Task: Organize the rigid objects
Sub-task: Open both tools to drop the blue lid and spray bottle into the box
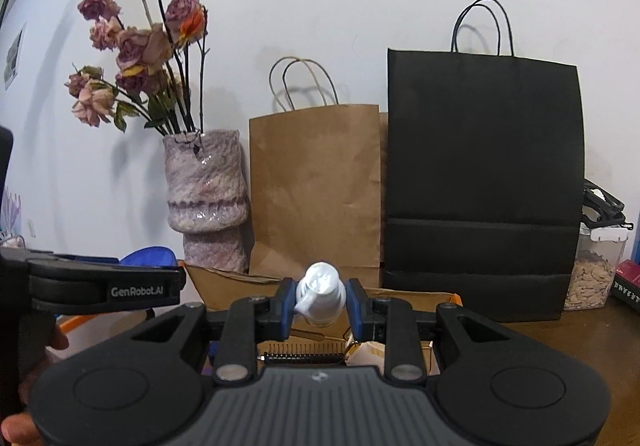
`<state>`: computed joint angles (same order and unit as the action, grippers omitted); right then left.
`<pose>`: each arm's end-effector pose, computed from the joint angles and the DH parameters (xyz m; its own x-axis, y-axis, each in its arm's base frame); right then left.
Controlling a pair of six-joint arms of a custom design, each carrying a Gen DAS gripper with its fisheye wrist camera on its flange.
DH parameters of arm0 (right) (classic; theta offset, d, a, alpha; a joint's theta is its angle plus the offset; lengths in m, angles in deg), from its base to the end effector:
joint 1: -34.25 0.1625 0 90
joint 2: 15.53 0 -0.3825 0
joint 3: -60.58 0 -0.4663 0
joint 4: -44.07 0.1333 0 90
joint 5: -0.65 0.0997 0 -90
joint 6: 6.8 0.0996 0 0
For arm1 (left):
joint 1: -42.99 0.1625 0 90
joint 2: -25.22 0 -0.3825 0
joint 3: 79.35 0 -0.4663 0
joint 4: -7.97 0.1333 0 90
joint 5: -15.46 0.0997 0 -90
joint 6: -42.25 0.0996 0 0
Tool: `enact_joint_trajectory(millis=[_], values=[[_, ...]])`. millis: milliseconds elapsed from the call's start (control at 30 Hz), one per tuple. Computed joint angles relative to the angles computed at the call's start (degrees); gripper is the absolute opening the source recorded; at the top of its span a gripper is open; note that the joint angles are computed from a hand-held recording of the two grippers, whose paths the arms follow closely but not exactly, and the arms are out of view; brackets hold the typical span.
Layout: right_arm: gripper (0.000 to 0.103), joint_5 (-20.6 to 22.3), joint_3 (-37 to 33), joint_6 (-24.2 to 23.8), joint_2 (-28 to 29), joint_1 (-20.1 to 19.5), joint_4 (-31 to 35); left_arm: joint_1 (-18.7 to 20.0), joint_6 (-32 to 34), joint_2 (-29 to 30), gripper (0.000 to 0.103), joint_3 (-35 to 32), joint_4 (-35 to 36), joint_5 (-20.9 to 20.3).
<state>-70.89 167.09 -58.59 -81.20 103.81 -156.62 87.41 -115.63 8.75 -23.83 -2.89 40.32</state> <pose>-0.0667 -0.6511 0.2671 -0.7085 -0.2210 0.6702 -0.7056 0.2411 -0.6664 -0.3568 -0.6628 -0.1305 -0.6747 -0.1159 -0.7290 0.6384 0.4040 -0.6551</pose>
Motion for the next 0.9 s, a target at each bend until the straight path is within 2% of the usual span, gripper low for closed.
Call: enact_joint_trajectory(millis=[267, 367, 433, 467, 500, 567, 600, 633, 667, 733, 900], values=[[0.026, -2.3, -1.6, -1.0, 1.2, 0.3, 0.9, 1.1, -1.3, 1.9, 0.068, -3.5, 4.2, 0.6], [0.026, -3.2, -1.7, -1.2, 1.0, 0.3, 2.2, 1.1, 0.7, 1.3, 0.069, -2.3, 2.2, 0.7], [0.027, -4.1, -1.7, -0.8, 0.9, 0.3, 2.7, 1.0, 1.8, 0.7, 0.073, -1.1, 0.4, 0.7], [0.029, -4.3, -1.7, -0.7, 1.0, 0.2, 2.4, 1.0, 2.4, 0.4, 0.08, -0.5, -0.6, 0.7], [0.034, -4.7, -1.7, -0.5, 1.1, 0.1, 1.9, 1.0, 3.5, -0.1, 0.086, 0.4, -2.3, 0.7], [0.063, -5.3, -1.8, 0.2, 1.4, 0.1, 0.7, 1.0, 5.3, -1.0, 0.092, 2.0, -4.9, 0.8], [0.071, -5.4, -1.8, 0.7, 1.6, 0.0, -0.2, 1.0, 5.7, -1.3, 0.1, 2.4, -5.6, 0.8], [0.086, -5.2, -1.8, 1.2, 1.7, -0.1, -1.1, 1.0, 6.5, -1.7, 0.103, 3.2, -7.0, 0.8], [0.095, -4.9, -1.8, 1.6, 2.0, -0.2, -2.3, 1.0, 7.4, -2.3, 0.103, 4.3, -8.6, 1.1], [0.103, -4.5, -1.9, 2.4, 2.5, -0.3, -4.9, 1.0, 7.3, -2.8, 0.103, 4.9, -8.8, 1.4], [0.103, -4.7, -2.2, 2.7, 2.8, -0.3, -6.0, 1.1, 6.1, -2.8, 0.103, 4.6, -7.9, 1.0]])
